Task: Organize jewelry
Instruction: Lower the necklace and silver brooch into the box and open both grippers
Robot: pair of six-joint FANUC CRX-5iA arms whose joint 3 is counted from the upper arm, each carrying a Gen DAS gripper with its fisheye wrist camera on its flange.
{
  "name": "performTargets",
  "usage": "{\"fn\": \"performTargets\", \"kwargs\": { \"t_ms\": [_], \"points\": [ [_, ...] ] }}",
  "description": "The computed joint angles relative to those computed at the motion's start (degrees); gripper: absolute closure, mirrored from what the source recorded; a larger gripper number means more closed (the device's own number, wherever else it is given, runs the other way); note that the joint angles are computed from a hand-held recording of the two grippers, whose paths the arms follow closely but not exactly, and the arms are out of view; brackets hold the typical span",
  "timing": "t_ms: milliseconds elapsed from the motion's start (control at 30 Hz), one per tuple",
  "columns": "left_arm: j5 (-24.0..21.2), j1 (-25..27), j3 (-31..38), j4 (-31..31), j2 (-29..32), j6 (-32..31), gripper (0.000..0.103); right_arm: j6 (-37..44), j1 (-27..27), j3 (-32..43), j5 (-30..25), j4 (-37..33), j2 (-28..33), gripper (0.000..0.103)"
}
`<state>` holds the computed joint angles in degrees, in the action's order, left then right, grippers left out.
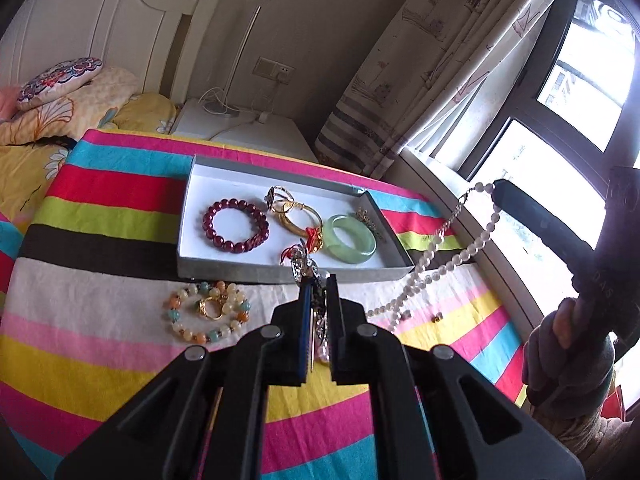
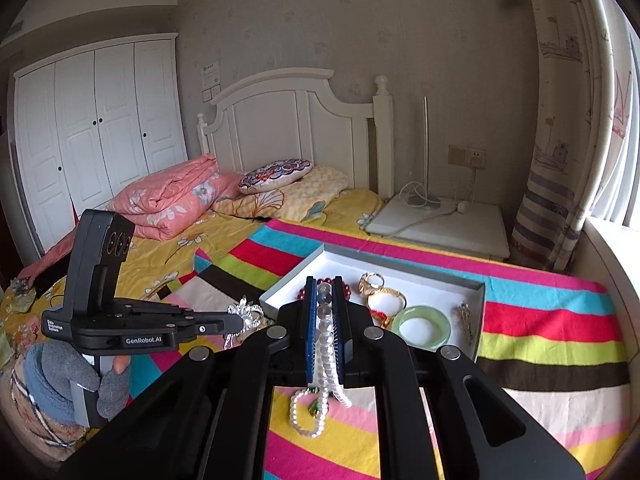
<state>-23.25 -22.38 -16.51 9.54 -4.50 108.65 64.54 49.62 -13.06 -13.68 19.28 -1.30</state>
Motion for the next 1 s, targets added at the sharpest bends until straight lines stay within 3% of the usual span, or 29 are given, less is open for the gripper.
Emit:
{"fn": "performTargets", "kwargs": {
  "t_ms": [133, 333, 400, 600, 700, 800, 867, 900, 967, 1000],
  "points": [
    [2.4, 1.23, 0.32, 8.5, 1.88, -7.35, 0.096, -1.26, -1.03, 2.94, 0.47, 2.93, 1.57, 0.094],
    [7.64, 2.37, -2.82, 33.89, 5.54, -26.99, 0.096, -4.74, -2.83, 7.92, 0.86, 7.47, 5.27, 0.094],
    [8.34, 2.7, -2.78, 38.44, 6.78, -30.09, 0.096, -5.98, -3.6, 9.57, 1.24, 8.74, 6.52, 0.094],
    [8.89, 3.4, -1.9, 52.66, 11.49, -39.24, 0.096, -3.56, -5.77, 18.23, -1.64, 5.68, 12.14, 0.094],
    [8.37, 4.1, -0.64, 55.78, 14.19, -40.75, 0.096, -1.95, -6.7, 22.37, -3.93, 3.87, 15.21, 0.094],
    [9.91, 3.02, -1.1, 66.76, 16.52, -48.5, 0.096, 2.2, -7.61, 26.8, -7.1, -1.42, 18.17, 0.094],
    [9.77, 3.67, -0.5, 66.68, 18.07, -47.19, 0.096, 2.83, -8.14, 28.4, -8.73, -2.57, 19.93, 0.094],
    [9.3, 4.53, 0.15, 63.67, 18.86, -43.97, 0.096, 4.39, -8.39, 29.55, -9.99, -4.57, 20.79, 0.094],
    [8.41, 5.81, 0.83, 59.26, 19.96, -39.39, 0.079, 8.51, -9.09, 32.38, -14.0, -9.85, 22.71, 0.093],
    [9.25, 5.28, 0.17, 61.36, 19.89, -41.54, 0.078, 9.74, -9.44, 33.51, -16.0, -11.41, 23.68, 0.093]
  ]
}}
